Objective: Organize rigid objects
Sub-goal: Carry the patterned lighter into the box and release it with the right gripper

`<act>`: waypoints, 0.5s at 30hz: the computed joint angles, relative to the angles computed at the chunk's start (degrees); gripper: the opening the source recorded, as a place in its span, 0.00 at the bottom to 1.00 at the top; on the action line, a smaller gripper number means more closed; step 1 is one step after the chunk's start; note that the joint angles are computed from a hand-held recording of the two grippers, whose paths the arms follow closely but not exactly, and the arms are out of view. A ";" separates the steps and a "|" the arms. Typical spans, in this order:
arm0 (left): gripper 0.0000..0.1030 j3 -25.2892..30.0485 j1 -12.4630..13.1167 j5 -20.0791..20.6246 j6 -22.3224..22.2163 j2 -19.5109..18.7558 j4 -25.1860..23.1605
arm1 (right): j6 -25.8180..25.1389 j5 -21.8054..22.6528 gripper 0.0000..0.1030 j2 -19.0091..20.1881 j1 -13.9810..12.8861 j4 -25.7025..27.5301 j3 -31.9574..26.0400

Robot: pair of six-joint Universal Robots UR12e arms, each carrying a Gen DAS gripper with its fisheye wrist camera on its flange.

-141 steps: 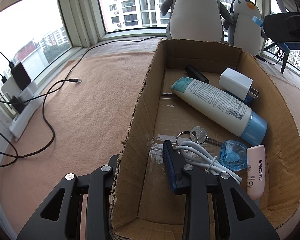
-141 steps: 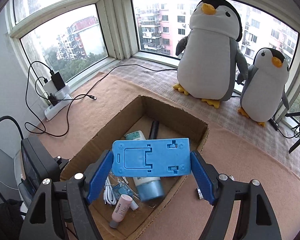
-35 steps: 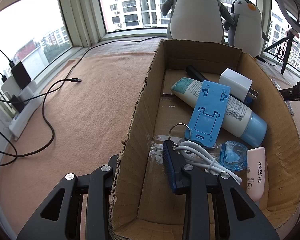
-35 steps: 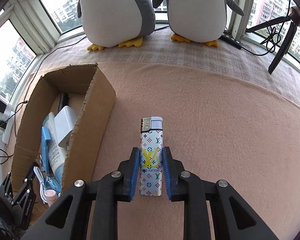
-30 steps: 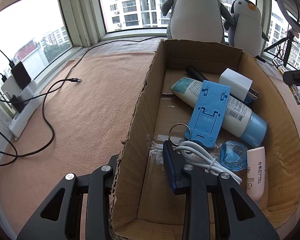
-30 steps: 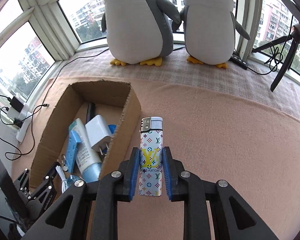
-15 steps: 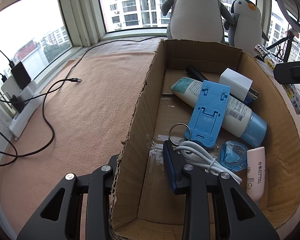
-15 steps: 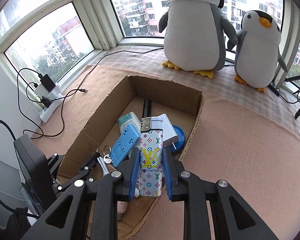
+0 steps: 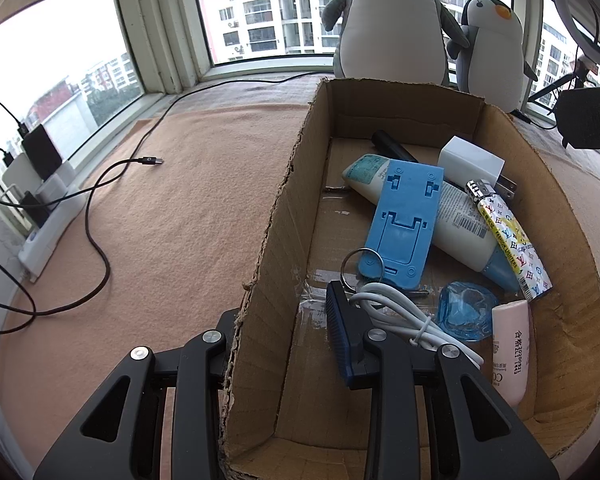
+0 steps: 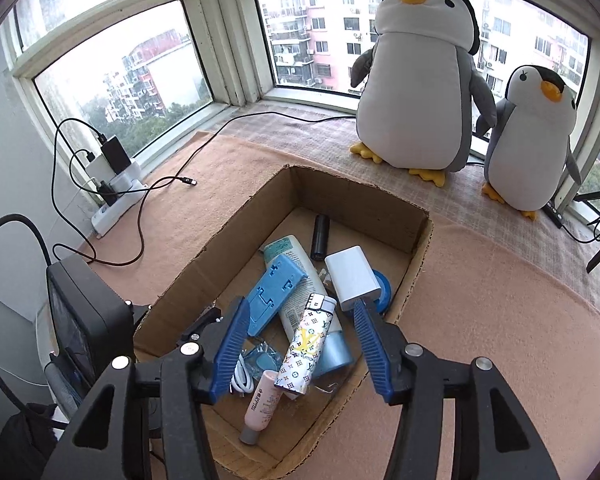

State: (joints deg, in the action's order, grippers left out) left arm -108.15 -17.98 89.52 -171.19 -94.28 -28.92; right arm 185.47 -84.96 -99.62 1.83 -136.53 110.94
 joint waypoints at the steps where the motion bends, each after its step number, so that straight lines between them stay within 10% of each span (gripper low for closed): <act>1: 0.30 0.09 -0.01 0.02 -0.05 0.01 -0.26 | -0.04 -0.03 0.49 -0.10 0.04 0.01 -0.02; 15: 0.48 -0.43 -0.13 -1.13 0.25 2.83 0.01 | 0.36 -2.21 0.56 -3.67 -0.12 -1.20 1.56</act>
